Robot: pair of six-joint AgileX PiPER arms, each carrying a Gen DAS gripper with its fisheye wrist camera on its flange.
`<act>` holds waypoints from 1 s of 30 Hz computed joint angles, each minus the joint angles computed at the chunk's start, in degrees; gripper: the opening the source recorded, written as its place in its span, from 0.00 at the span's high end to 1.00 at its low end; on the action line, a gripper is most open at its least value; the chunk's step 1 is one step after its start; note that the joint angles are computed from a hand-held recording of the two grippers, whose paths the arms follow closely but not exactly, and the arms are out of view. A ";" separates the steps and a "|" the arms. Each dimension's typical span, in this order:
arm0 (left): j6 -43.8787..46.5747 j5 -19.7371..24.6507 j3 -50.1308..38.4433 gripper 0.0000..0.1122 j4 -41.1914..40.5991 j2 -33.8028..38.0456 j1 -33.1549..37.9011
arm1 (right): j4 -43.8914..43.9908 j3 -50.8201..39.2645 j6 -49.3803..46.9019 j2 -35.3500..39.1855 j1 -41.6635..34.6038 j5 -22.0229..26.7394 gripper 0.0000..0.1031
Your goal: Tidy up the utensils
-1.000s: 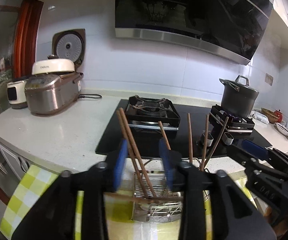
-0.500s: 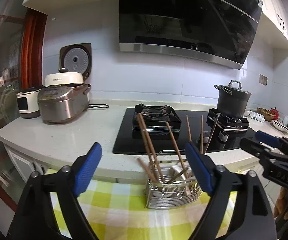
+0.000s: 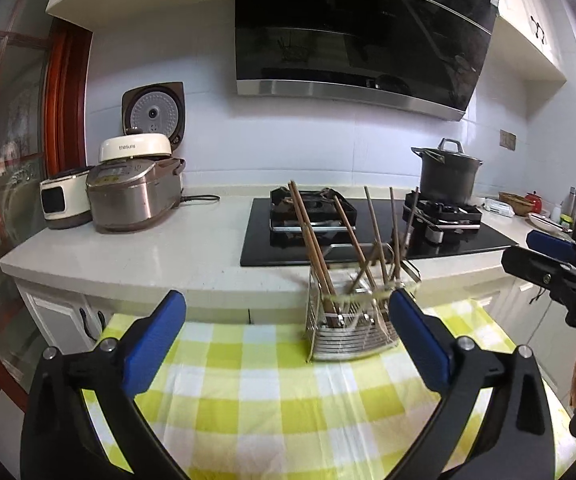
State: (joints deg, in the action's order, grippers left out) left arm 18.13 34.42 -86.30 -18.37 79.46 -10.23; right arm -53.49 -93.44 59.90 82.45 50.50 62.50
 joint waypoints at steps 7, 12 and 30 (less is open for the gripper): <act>3.62 -6.23 8.45 0.12 -3.31 -4.30 -0.95 | -5.21 3.44 7.40 0.58 4.67 3.35 0.18; 6.45 -10.36 12.50 0.12 -5.83 -5.30 -1.78 | -7.65 8.39 13.38 -0.28 5.77 2.63 0.18; -12.23 -17.37 16.64 0.12 11.59 -2.43 -6.43 | -11.85 14.30 21.72 0.20 5.08 4.93 0.18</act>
State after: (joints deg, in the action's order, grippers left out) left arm 5.90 17.05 -69.65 -6.79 77.03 -16.66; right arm -65.34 -79.14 81.62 82.66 55.58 67.43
